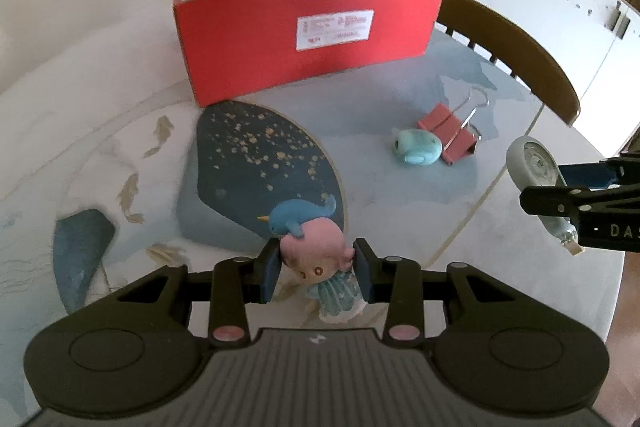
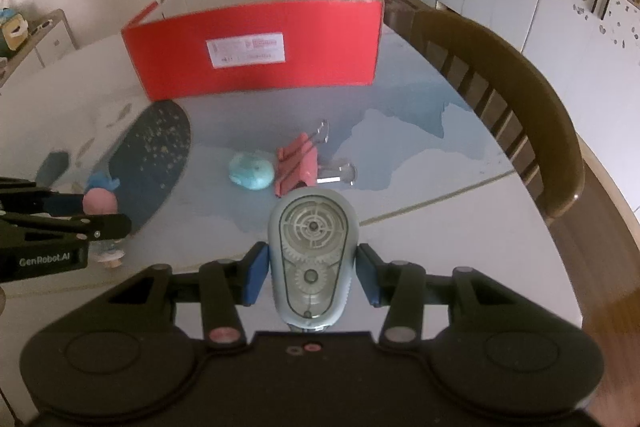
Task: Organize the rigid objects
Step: 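Carry the figurine and tape dispenser over the red box with both tools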
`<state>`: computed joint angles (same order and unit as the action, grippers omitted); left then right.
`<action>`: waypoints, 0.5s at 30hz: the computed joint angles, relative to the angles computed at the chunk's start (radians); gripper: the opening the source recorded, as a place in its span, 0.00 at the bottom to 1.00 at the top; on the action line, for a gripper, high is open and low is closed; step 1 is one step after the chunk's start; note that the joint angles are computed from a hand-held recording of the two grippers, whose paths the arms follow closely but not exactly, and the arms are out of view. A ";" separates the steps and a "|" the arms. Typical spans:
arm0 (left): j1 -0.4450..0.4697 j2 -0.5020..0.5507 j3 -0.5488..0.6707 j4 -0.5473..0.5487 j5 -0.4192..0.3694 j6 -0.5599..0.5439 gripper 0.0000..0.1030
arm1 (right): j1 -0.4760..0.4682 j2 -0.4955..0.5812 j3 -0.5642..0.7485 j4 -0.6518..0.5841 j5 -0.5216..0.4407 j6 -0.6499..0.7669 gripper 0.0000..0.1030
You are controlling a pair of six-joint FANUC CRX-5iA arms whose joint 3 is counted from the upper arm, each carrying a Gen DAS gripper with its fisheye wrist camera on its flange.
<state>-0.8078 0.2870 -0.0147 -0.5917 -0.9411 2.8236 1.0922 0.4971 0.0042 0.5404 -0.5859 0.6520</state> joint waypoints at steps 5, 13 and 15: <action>-0.003 -0.018 0.018 -0.012 -0.030 -0.007 0.37 | -0.007 -0.017 0.014 0.004 0.006 0.024 0.45; -0.017 -0.049 0.056 -0.076 -0.063 -0.012 0.37 | -0.017 -0.029 0.072 -0.021 0.005 0.082 0.45; -0.018 -0.054 0.068 -0.089 -0.068 -0.024 0.37 | -0.020 -0.028 0.090 -0.028 0.006 0.096 0.45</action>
<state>-0.8254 0.2326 0.0530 -0.6805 -1.0094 2.7999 1.0720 0.4690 0.0942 0.5127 -0.5802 0.7477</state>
